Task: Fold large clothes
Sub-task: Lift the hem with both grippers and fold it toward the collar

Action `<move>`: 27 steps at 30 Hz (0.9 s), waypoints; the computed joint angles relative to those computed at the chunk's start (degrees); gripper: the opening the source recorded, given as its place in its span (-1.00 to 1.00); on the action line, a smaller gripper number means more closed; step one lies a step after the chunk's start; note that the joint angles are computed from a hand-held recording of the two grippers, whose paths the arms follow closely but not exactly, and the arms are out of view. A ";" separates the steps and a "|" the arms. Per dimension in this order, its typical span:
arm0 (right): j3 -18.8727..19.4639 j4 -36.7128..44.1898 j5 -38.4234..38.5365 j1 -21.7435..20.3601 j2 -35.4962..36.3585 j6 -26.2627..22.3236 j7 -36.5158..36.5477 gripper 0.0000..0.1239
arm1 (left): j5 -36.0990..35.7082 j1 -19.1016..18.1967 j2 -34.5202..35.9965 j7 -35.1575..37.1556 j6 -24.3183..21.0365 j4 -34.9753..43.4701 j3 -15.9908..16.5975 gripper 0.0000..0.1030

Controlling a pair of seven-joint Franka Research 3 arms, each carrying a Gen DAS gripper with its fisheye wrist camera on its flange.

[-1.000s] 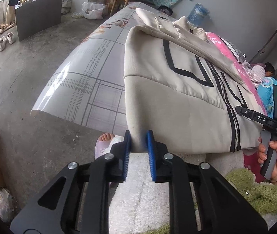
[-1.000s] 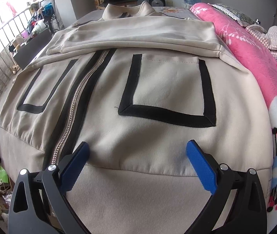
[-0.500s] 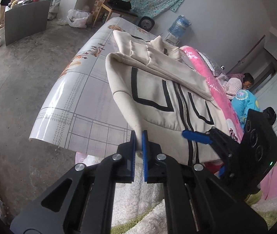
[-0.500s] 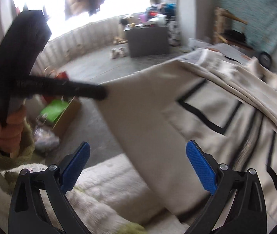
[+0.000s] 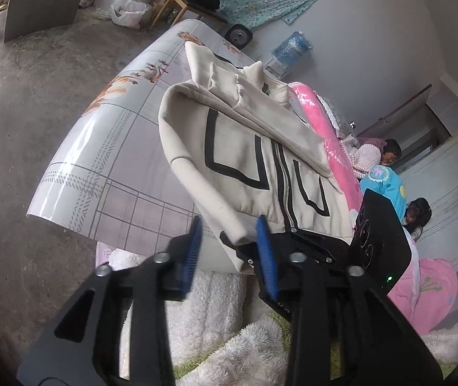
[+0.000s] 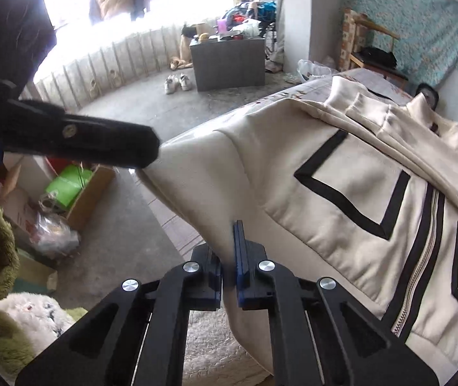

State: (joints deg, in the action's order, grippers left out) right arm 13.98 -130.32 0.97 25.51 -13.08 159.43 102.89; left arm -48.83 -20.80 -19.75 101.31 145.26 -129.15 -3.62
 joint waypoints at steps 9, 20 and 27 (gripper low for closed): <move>-2.65 0.04 9.11 2.64 1.17 0.61 -7.45 -0.89 | -10.75 0.91 5.06 4.70 -7.68 3.13 1.16 0.31; -4.52 -2.43 18.35 4.23 -2.09 -0.07 -14.42 -0.68 | -8.71 5.98 11.45 -0.44 -5.09 6.08 -5.02 -0.66; -0.63 -11.62 10.81 -6.24 -16.32 -5.18 0.16 -0.02 | 17.22 6.16 11.57 -12.52 -2.48 6.68 -7.97 -0.82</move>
State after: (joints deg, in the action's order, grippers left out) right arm 13.34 -141.94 11.79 19.27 -29.40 154.25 103.05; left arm -31.61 -14.63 -8.18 88.79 142.78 -122.47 -11.60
